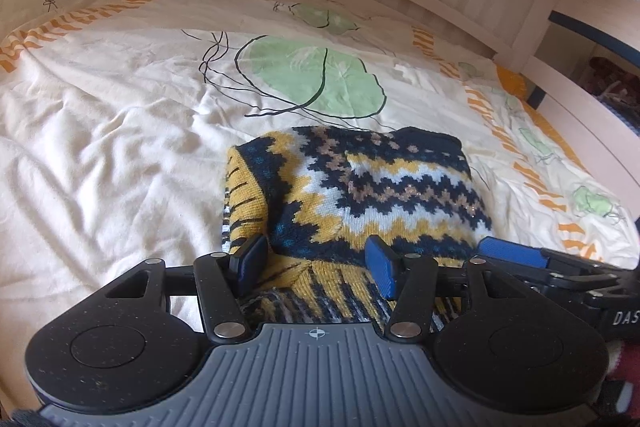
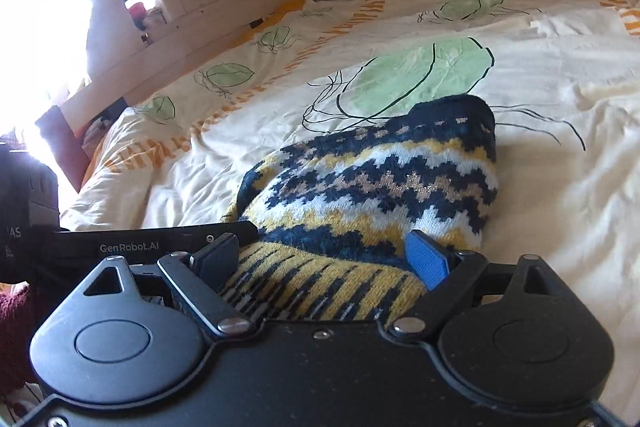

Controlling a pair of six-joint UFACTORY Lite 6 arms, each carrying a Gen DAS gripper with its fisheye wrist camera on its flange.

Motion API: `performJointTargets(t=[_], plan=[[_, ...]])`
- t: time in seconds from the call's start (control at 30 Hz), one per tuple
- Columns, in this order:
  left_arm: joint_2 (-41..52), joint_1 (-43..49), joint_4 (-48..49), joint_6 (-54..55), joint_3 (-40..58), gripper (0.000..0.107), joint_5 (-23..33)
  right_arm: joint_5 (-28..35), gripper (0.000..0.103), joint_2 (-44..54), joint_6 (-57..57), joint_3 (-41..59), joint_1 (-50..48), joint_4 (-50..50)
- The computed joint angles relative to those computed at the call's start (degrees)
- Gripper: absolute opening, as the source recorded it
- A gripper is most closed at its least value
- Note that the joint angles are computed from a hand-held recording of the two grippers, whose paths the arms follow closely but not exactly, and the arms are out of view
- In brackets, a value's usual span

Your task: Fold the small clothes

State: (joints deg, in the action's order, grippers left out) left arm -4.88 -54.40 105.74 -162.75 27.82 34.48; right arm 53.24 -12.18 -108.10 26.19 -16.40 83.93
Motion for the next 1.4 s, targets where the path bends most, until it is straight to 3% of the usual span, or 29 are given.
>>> performJointTargets(t=[0.27, 0.43, 0.67, 0.73, 0.8, 0.97, 1.27, 1.4], plan=[[-0.37, 0.15, 0.50, -0.72, -0.41, 0.053, -0.05, 10.29, 0.092, -16.48, 3.97, -6.54, -10.81, -11.61], [0.09, -0.05, 0.40, -0.12, -0.17, 0.053, 0.30, 5.82, 0.094, -17.21, 3.38, -10.03, -8.12, -14.59], [-1.96, 1.57, 0.36, 1.11, -0.29, 0.054, -2.06, 9.00, 0.102, -20.66, 8.48, -8.86, -10.06, -16.14], [-3.96, 1.28, -1.96, 3.47, -0.37, 0.059, -2.70, 10.33, 0.103, -22.78, 10.65, -8.59, -12.30, -17.00], [-6.30, -0.15, -3.87, 5.07, -0.93, 0.072, -2.54, 10.46, 0.103, -25.38, 13.31, -8.36, -14.06, -17.91], [-8.79, -7.42, -17.83, 16.07, 0.62, 0.103, 2.91, 9.35, 0.103, -29.99, 17.96, -7.63, -16.76, -18.75], [-9.89, -16.35, -37.78, 30.96, 7.57, 0.103, 16.41, 0.78, 0.103, -37.74, 30.05, -7.70, -14.51, -24.69], [-8.80, -18.03, -43.67, 36.98, 11.34, 0.103, 17.91, -1.08, 0.103, -37.67, 34.97, -6.84, -14.02, -28.37]])
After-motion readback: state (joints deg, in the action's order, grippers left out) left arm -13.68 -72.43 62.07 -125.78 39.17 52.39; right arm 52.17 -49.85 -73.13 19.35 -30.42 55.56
